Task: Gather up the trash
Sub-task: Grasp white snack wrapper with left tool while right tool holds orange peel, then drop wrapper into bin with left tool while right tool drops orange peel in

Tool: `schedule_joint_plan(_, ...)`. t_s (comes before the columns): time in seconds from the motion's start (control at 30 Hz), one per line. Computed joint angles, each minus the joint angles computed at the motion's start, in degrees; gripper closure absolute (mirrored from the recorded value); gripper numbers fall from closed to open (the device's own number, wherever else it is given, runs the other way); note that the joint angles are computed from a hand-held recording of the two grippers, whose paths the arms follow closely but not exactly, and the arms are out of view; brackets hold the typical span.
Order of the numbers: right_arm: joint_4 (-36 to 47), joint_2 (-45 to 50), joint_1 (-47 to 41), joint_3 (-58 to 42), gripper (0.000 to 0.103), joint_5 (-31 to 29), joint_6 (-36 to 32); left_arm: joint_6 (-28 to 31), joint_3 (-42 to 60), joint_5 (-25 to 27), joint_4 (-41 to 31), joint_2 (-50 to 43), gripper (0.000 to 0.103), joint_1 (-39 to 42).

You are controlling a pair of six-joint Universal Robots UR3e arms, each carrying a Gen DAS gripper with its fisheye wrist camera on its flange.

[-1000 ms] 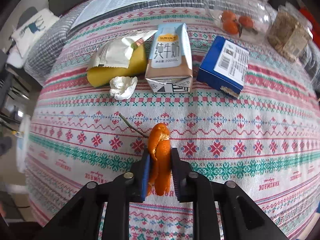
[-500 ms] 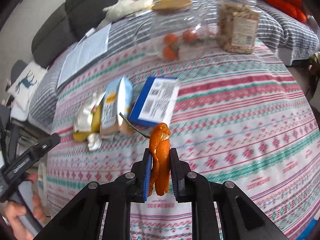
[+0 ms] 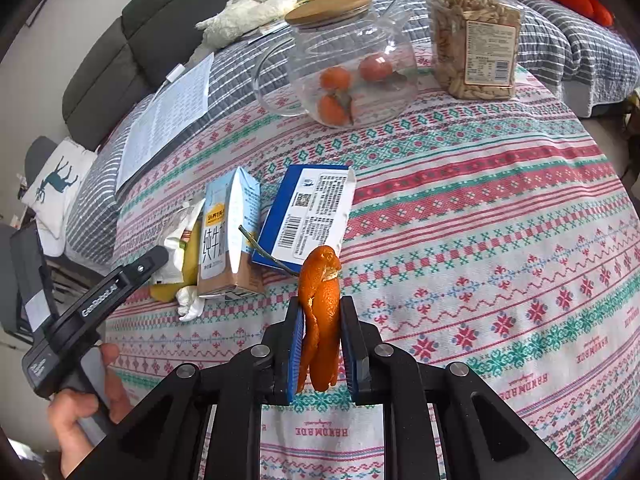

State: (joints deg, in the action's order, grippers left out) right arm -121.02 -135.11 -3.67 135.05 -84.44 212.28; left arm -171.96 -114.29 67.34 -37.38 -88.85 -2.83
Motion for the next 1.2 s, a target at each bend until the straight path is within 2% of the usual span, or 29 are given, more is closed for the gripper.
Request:
schedule_joint_plan(0.2, -2.1, 3.0, 1.7, -0.1, 0.085, -0.8, 0.5, 1.7, 0.2, 2.4, 1.4, -0.6, 0.074, -1.5)
schedule_joint_plan(0.27, -2.0, 3.0, 1.6, 0.0, 0.085, -0.6, 0.9, 3.5, 0.3, 2.8, 1.4, -0.4, 0.095, -2.4)
schedule_joint_plan(0.4, -0.3, 1.5, 1.0, -0.2, 0.085, -0.3, 0.8, 4.3, -0.4, 6.8, 3.0, 0.3, 0.096, -5.1)
schedule_joint_plan(0.67, 3.7, -1.6, 1.6, -2.1, 0.085, -1.7, 0.7, 6.2, -1.5, 1.9, -3.0, 5.7, 0.101, -0.6)
schedule_joint_plan(0.87, 5.6, -2.9, 2.9, -3.1, 0.085, -2.8, 1.7, 7.8, -1.7, -2.2, -10.1, 10.1, 0.102, 3.9)
schedule_joint_plan(1.2, 3.3, 2.5, 12.2, -7.0, 0.085, -7.5, 8.2, 14.0, -1.9, -6.2, -22.5, 18.6, 0.103, 12.1)
